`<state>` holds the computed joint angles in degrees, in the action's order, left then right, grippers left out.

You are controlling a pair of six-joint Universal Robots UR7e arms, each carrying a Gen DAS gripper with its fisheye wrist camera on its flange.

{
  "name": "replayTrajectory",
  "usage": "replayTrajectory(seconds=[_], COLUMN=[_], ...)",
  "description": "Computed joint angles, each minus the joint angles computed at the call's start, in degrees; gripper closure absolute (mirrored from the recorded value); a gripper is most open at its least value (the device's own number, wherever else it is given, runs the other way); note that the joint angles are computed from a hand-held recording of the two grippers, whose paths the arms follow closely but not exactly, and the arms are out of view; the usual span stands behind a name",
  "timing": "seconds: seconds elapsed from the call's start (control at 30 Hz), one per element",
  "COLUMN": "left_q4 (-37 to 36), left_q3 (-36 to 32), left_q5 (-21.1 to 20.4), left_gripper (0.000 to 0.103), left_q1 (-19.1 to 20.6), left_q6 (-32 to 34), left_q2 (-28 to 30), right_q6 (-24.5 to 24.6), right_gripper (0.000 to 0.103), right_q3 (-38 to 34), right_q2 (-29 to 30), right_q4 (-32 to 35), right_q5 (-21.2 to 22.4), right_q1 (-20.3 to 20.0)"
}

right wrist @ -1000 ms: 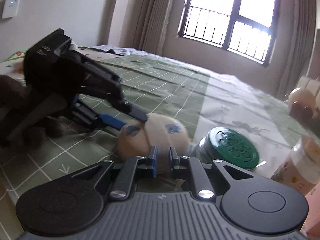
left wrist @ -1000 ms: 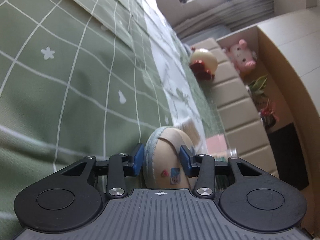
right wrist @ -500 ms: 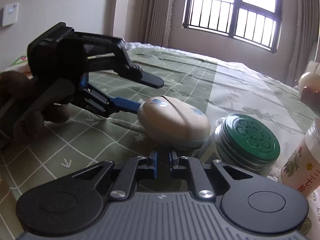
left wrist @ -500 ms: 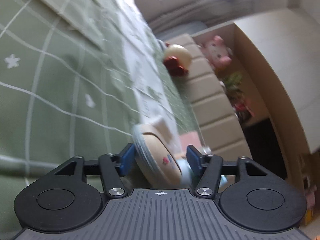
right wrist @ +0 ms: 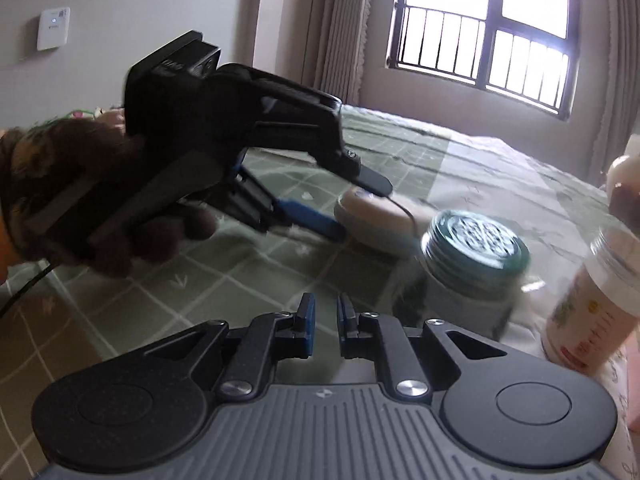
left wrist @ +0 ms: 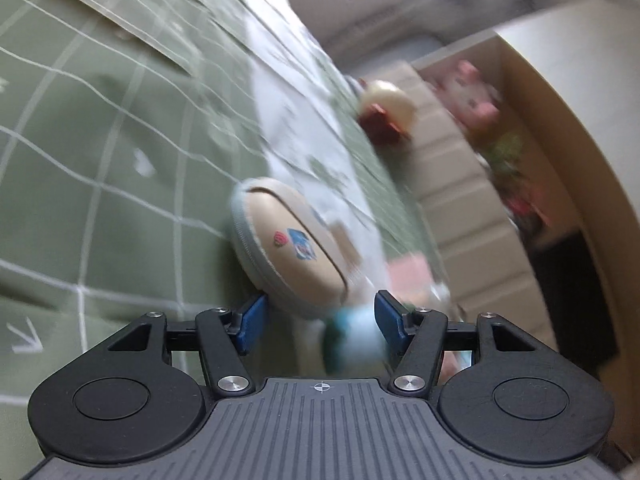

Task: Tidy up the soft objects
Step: 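Lift the beige case with the left gripper and hold it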

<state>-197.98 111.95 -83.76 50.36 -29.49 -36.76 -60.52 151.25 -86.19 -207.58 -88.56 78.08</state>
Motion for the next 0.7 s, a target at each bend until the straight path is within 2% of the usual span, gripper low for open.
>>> replayTrajectory(seconds=[0.03,0.07,0.13,0.23,0.3,0.33,0.37,0.4,0.47,0.53,0.57,0.6,0.7], left_q4=[-1.23,-2.56,-4.51,-5.93,-6.25,-6.70,-7.31,-7.94,-9.47,-10.62,-10.98,-11.57,-12.78], left_q3=[-0.08,-0.33,-0.81,-0.99,-0.82,-0.74,-1.04,-1.09,-0.94,-1.09,-1.26,-1.41,-2.02], left_q5=[1.82,3.39,6.18,8.48,8.23,7.79,7.33,6.71,5.47,4.21,3.68,2.88,1.33], left_gripper=[0.040,0.040,0.040,0.046,0.048,0.048,0.048,0.048,0.049,0.050,0.050,0.050,0.051], left_q1=[-0.13,-0.24,-0.50,-0.82,-0.57,-0.30,-0.23,0.02,0.58,1.16,1.36,1.72,2.60], left_q6=[-0.80,-1.95,-5.63,-7.67,-6.42,-6.37,-6.65,-6.94,-7.12,-6.87,-6.85,-6.89,-7.61], left_q2=[0.40,0.84,1.78,2.71,2.82,2.86,3.28,3.45,3.76,4.16,4.33,4.53,5.10], right_q6=[0.32,0.43,1.33,4.17,7.75,9.59,11.90,15.30,22.68,29.13,32.34,35.49,43.83], right_gripper=[0.085,0.078,0.077,0.077,0.075,0.072,0.064,0.060,0.061,0.066,0.074,0.077,0.081], right_q3=[0.08,0.20,0.03,-3.64,-9.99,-14.09,-18.42,-24.27,-35.11,-43.95,-47.53,-50.66,-57.21], right_q2=[-0.56,-1.15,-3.02,-11.74,-13.02,-11.98,-10.11,-7.15,-0.97,5.72,8.96,11.93,18.04], right_q4=[0.53,0.90,2.81,16.92,24.06,27.70,31.03,36.34,47.33,53.87,55.53,57.35,63.51], right_q5=[0.11,0.20,-1.21,0.30,-2.50,-5.37,-8.53,-12.87,-18.73,-23.34,-25.63,-27.52,-29.13], right_q1=[-0.32,-0.66,0.19,2.12,6.26,8.53,10.51,12.64,14.46,14.89,14.89,14.57,12.76])
